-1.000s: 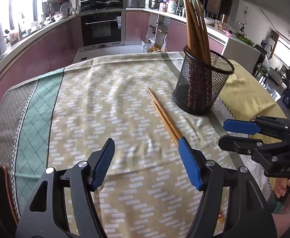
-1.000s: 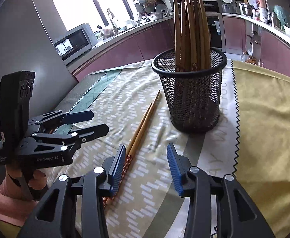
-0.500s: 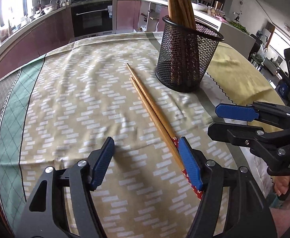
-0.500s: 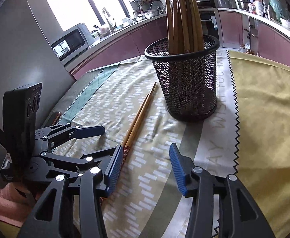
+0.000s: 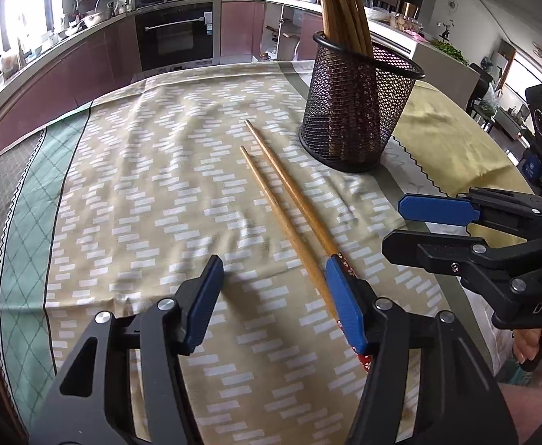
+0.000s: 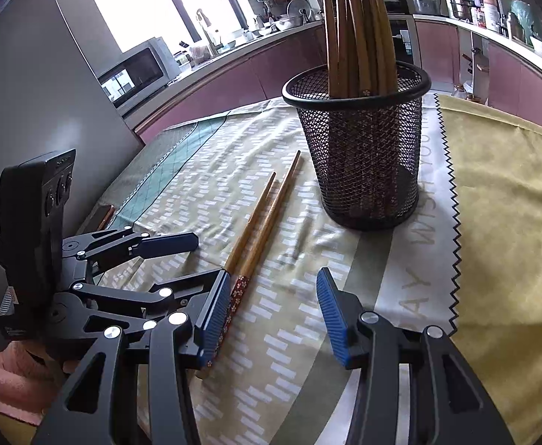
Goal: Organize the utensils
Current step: 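Move both tools back toward the last two chopsticks on the cloth, then close the right tool on a chopstick while the left tool grasps the other chopstick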
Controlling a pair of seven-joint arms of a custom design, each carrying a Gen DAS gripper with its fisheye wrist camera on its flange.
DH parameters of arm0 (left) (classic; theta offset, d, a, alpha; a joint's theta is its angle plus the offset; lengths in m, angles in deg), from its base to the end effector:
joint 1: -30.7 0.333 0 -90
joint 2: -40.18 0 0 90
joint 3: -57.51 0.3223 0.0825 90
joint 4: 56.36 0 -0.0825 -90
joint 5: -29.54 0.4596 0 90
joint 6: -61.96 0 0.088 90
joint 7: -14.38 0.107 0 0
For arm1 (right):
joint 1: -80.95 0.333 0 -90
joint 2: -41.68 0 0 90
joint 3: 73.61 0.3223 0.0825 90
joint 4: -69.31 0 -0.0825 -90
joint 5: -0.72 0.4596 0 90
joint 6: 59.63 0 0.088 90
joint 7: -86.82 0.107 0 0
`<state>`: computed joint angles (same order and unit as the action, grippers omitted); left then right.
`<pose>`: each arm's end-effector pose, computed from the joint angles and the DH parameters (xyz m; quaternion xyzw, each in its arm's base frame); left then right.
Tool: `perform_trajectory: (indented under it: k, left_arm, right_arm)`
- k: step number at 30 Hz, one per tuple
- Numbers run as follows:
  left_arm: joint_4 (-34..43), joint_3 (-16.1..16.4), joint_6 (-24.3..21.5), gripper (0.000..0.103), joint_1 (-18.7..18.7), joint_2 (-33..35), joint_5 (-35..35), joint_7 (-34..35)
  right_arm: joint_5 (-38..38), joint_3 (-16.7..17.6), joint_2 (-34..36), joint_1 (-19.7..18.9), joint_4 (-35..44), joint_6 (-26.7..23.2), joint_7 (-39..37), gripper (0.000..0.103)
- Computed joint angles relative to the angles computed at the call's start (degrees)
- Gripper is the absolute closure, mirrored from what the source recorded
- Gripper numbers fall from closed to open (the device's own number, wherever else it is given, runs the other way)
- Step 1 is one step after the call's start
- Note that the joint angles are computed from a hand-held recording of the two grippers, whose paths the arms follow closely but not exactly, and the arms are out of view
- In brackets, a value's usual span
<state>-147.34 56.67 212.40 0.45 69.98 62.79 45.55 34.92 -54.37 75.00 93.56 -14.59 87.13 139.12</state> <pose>0.6761 -0.4209 0.3547 -0.6889 0.6528 -0.2457 0.1972 0.7265 0.3794 0.3871 -0.8344 0.3939 0.0177 0.3850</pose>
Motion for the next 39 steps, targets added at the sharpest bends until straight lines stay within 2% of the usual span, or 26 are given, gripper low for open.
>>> perform_trajectory:
  k: [6, 14, 18, 26, 33, 39]
  left_arm:
    - [-1.42, 0.45, -0.28, 0.056, 0.01, -1.12, 1.14, -1.03]
    - [-2.05, 0.15, 0.09, 0.065, 0.74, -1.54, 2.04, -1.25]
    - [-1.97, 0.13, 0.46, 0.068, 1.07, -1.41, 1.85, -1.26]
    - [-1.51, 0.31, 0.64, 0.074, 1.28, -1.06, 1.22, -1.58]
    - [-1.77, 0.25, 1.27, 0.075, 1.46, -1.18, 0.34, -1.5]
    - [-0.06, 0.29, 0.31, 0.074, 1.49, -0.22, -0.5, -0.79]
  right_arm:
    - [-2.15, -0.49, 2.78, 1.35, 4.03, -1.66, 2.08, 0.058]
    - [-7.85, -2.03, 7.58, 4.58, 11.14, -4.1, 6.73, 0.073]
    - [-10.26, -2.39, 7.53, 5.17, 11.04, -3.29, 8.36, 0.077]
    - [-10.24, -1.52, 5.67, 3.56, 7.97, -2.82, 9.71, 0.096]
    - [-6.8, -0.59, 2.01, 1.13, 2.47, -2.71, 8.23, 0.097]
    - [-9.53, -2.27, 1.63, 3.21, 2.56, -1.81, 8.28, 0.093]
